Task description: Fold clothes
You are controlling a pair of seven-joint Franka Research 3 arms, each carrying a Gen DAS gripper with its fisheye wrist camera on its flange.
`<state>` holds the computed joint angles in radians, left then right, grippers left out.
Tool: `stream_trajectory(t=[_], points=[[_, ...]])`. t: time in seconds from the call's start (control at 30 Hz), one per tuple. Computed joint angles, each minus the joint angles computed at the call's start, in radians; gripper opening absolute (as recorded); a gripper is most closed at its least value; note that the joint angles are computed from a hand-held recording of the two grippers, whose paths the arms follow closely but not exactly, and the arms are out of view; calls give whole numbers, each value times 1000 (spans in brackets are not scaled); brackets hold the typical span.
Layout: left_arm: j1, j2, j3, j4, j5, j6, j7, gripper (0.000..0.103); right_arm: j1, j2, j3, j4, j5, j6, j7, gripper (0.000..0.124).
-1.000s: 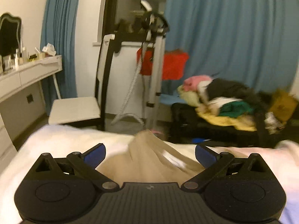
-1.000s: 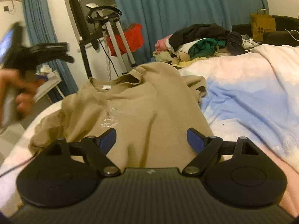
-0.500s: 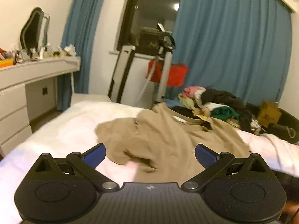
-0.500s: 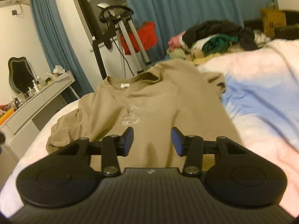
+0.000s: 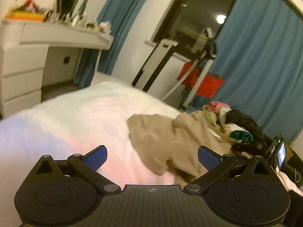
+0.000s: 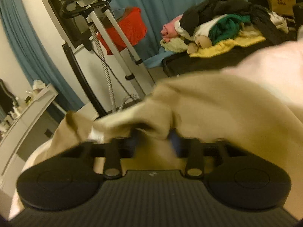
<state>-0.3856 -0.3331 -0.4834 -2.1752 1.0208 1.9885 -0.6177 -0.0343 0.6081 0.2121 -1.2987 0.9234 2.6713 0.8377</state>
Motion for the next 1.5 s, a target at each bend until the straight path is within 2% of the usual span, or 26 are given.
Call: stream_trajectory(t=[0.17, 0.2, 0.23, 0.27, 0.3, 0.33, 0.37, 0.43, 0.5, 0.63, 0.7, 0.73, 0.77, 0.83, 0.9, 1.03, 1.1, 1.2, 1.27, 1.37, 1.5], points=[[18, -1, 47, -54, -49, 83, -39, 103, 108, 199, -85, 302, -187, 62, 237, 4], [24, 1, 48, -58, -48, 91, -39, 103, 137, 242, -131, 370, -224, 62, 291, 4], [29, 3, 49, -62, -46, 95, -36, 103, 143, 276, -146, 424, -289, 56, 348, 5], [33, 6, 47, -62, -41, 92, -29, 103, 131, 291, -125, 444, -374, 70, 406, 5], [36, 12, 45, -56, -37, 87, -18, 103, 123, 279, -116, 429, -389, 75, 398, 5], [38, 21, 43, -47, -34, 79, -8, 103, 121, 241, -123, 379, -334, 83, 327, 7], [39, 31, 41, -37, -31, 70, 2, 103, 101, 198, -96, 313, -328, 117, 285, 7], [36, 45, 40, -21, -27, 54, 20, 103, 53, 127, -34, 206, -314, 170, 200, 8], [31, 62, 36, 3, -22, 35, 32, 103, -29, 13, 53, 46, -232, 213, 75, 9], [8, 94, 8, 61, 25, -62, 43, 103, -233, -284, 172, -288, 77, 108, -192, 12], [-12, 106, -4, 85, 63, -103, 58, 103, -309, -445, 175, -442, 242, -1, -310, 40], [-22, 116, -5, 103, 72, -113, 64, 103, -335, -531, 156, -521, 312, -71, -347, 73], [-31, 127, -5, 122, 79, -119, 70, 103, -351, -614, 131, -598, 379, -130, -384, 92], [-52, 128, 2, 130, 77, -103, 65, 103, -362, -770, 62, -745, 458, -236, -448, 90], [-71, 140, -1, 151, 61, -110, 83, 103, -360, -885, -5, -850, 451, -322, -454, 89], [-117, 181, -25, 207, 79, -186, 129, 103, -343, -1052, -143, -1012, 431, -453, -507, 89], [-145, 200, -30, 238, 81, -220, 152, 103, -334, -1098, -187, -1056, 393, -477, -522, 90], [-176, 196, -23, 246, 63, -213, 139, 103, -306, -1132, -241, -1087, 372, -500, -541, 89], [-184, 180, -13, 229, 47, -175, 118, 102, -282, -1136, -271, -1086, 360, -514, -527, 89], [-180, 149, 0, 196, 19, -105, 84, 102, -241, -1138, -291, -1097, 367, -471, -562, 89], [-129, 101, 36, 126, -21, -2, 5, 100, -189, -1110, -313, -1095, 343, -436, -560, 89]])
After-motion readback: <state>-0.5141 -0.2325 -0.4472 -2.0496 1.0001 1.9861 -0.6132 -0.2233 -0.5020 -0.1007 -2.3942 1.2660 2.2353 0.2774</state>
